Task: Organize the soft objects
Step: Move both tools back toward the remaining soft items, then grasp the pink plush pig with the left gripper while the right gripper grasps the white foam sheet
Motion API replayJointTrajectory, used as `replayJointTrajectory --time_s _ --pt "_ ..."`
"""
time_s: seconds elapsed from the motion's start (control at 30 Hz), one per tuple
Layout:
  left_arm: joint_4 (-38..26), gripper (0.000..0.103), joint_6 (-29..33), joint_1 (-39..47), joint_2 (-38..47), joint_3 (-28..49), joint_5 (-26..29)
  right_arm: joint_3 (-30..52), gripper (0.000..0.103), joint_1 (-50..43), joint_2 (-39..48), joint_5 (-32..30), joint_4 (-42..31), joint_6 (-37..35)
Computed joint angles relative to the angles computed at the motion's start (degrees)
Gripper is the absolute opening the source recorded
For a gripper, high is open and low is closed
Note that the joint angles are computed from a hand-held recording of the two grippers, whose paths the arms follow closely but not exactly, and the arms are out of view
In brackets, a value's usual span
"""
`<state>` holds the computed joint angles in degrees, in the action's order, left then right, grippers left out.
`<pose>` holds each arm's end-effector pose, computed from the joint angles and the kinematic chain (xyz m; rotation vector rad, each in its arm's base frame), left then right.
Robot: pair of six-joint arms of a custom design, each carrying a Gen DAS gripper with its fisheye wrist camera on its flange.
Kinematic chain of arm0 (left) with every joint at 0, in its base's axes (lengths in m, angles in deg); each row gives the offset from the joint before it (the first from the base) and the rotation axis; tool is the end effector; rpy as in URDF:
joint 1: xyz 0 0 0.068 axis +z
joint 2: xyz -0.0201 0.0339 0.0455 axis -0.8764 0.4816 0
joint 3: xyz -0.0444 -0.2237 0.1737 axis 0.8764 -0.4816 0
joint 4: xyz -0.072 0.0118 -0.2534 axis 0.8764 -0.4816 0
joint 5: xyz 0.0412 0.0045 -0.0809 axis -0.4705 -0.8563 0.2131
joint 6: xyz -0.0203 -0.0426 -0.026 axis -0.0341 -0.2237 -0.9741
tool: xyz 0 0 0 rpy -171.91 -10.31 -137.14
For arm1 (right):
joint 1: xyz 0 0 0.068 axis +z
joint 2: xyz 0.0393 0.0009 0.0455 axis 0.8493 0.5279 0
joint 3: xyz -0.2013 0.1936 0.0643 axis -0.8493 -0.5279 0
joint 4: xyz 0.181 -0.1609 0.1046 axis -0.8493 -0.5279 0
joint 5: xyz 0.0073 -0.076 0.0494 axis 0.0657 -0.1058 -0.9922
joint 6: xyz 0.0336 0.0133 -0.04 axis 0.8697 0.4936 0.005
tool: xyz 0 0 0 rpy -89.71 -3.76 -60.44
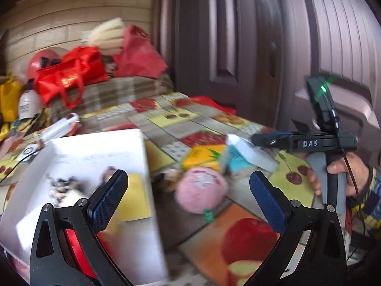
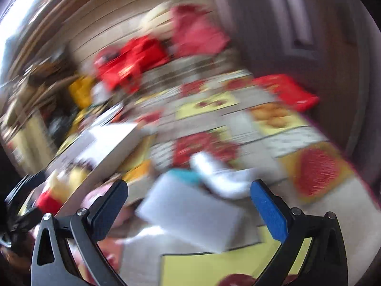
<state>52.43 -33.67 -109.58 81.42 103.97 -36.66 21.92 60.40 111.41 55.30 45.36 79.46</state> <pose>0.2310 -0.2314 0.0633 0.2210 1.9605 -0.1507 0.3674 0.0336 0.0482 -0.4836 2.1027 0.5742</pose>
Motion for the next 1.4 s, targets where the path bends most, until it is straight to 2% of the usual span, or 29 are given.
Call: replayJointTrajectory --time_s 0.07,0.2,0.3,0.4,0.5,0.53,0.57,0.6,0.63,0.67,0.8,1.0,1.03,1.1,1.2,1.3,1.4 --pt "-6.23 0.103 0.63 -0.54 0.74 4.64 1.01 1.92 0.103 1.73 -0.12 0.58 -5.14 -6.67" --pt "-18.49 0.102 -0.31 -0.89 3.20 14.03 1.31 4.17 0.103 3.83 0.45 3.57 -9.03 -18.56" --pt "-26.63 0.102 -2.82 -0.67 5.38 20.50 0.70 9.32 0.103 1.87 2.01 -0.31 -17.79 -21.95" --pt "-31.49 0.102 -4.32 -0.31 7.08 24.38 -0.31 11.24 0.103 0.25 2.15 -3.63 -22.71 -26.48" --pt "-36.18 0.101 -5.26 0.55 8.66 27.91 1.00 11.32 0.103 0.01 1.98 -4.01 -24.80 -29.63" --pt "-37.48 0.097 -5.28 0.90 9.16 28.98 1.97 10.91 0.102 0.02 1.77 -3.63 -24.47 -29.76" --pt "-37.99 0.080 -4.83 1.23 9.43 29.54 3.45 10.54 0.099 -0.02 1.65 -3.03 -24.00 -29.70" --pt "-38.51 0.068 -4.54 1.35 9.63 29.97 3.95 10.58 0.094 -0.12 1.64 -2.85 -24.35 -29.98" --pt "-40.55 0.067 -5.08 1.32 10.19 31.21 2.91 10.97 0.078 -0.31 1.65 -3.34 -25.42 -30.67" --pt "-41.71 0.067 -5.57 1.40 10.48 31.89 2.73 11.00 0.070 -0.39 1.62 -3.48 -26.15 -31.40" --pt "-40.95 0.067 -6.84 2.49 10.27 31.10 4.74 10.93 0.071 -0.61 1.45 -3.87 -26.27 -31.60" --pt "-46.69 0.067 -9.09 3.38 11.87 34.63 5.24 11.85 0.070 -0.42 1.93 -2.96 -27.12 -31.09" --pt "-47.38 0.067 -8.96 3.19 12.15 35.17 4.98 11.63 0.067 -0.37 1.85 -2.77 -26.88 -31.17" --pt "-47.47 0.055 -8.37 2.68 12.31 35.39 4.12 10.63 0.063 -0.33 1.32 -2.81 -26.74 -32.32" --pt "-41.79 0.053 -6.68 2.01 10.80 31.76 3.70 7.70 0.062 -1.47 -0.24 -5.63 -24.28 -32.04" --pt "-36.64 0.053 -5.52 0.98 9.38 28.48 1.29 3.96 0.062 -3.28 -1.54 -8.85 -17.37 -27.37" --pt "-30.73 0.053 -4.18 -0.30 8.02 24.92 -1.73 -0.25 0.062 -4.65 -2.30 -11.25 -7.46 -20.22"
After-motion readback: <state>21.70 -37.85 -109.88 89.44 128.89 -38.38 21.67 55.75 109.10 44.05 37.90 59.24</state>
